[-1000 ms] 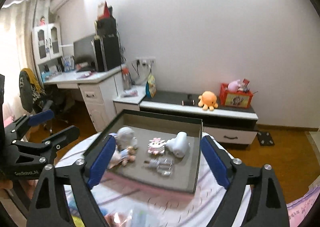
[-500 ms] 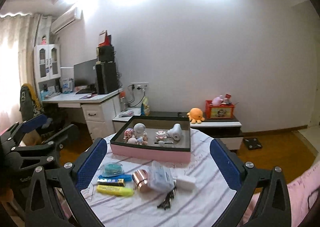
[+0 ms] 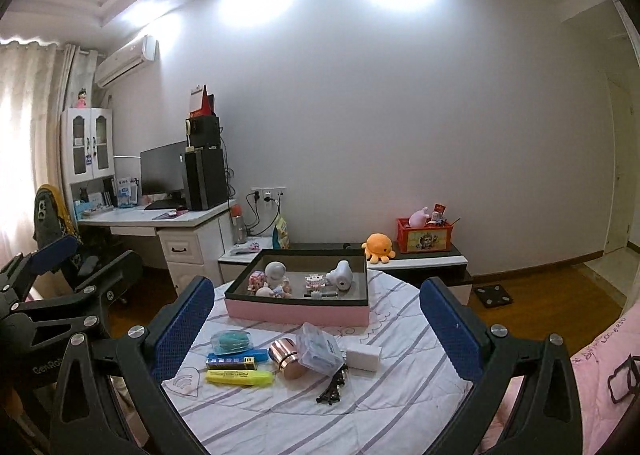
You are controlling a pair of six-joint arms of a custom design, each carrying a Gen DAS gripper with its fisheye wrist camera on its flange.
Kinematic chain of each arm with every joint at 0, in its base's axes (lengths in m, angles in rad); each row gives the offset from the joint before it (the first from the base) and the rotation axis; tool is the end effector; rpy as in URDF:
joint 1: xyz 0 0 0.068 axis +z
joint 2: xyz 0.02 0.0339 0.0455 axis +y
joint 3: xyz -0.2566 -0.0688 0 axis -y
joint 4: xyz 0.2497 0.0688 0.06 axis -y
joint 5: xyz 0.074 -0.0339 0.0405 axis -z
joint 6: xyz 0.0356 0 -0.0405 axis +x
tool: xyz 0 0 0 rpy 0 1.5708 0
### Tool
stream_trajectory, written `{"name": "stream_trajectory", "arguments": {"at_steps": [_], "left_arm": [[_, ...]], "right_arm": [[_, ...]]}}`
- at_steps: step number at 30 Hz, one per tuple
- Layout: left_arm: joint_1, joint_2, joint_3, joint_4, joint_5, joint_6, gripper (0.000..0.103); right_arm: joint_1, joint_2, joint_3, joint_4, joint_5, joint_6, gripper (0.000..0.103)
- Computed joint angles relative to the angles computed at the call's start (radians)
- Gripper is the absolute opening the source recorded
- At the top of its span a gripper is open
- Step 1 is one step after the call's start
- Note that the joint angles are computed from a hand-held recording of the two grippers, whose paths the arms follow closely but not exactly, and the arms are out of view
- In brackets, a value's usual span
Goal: Organize rigid objects
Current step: 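Withdraw both tools from the pink box and hold above the bed, then grasp the teal cleanser in its clear case with the left tool while the right tool grasps the white block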
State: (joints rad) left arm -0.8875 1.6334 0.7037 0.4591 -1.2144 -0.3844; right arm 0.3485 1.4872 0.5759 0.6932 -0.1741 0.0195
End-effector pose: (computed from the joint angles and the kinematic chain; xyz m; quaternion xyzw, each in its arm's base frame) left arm 0.2219 -0.2197 0.1662 -0.1146 0.7523 0.1363 0.6343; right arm 0.2850 0.1101 0.1850 -0.1809 0.7575 0.1807 0.6006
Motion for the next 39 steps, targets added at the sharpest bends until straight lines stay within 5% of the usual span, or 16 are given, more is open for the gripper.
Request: {"name": "stream_trajectory", "arguments": {"at_steps": [21, 30, 39], "left_arm": [[0.062, 0.002, 0.003, -0.113, 0.077, -0.103, 0.103], [0.270, 0.156, -0.044, -0.095, 0.408, -0.244, 0.103], [0.387, 0.483, 0.150, -0.117, 0.611, -0.243, 0.103]], "right_arm": [[-0.008, 0.046, 0.035, -0.039, 0.024, -0.012, 0.103], [-0.084, 0.303, 0.207, -0.138, 0.039, -0.015, 0.103], [-0.111, 0.543, 0.395, -0.263, 0.031, -0.030, 0.103]]}}
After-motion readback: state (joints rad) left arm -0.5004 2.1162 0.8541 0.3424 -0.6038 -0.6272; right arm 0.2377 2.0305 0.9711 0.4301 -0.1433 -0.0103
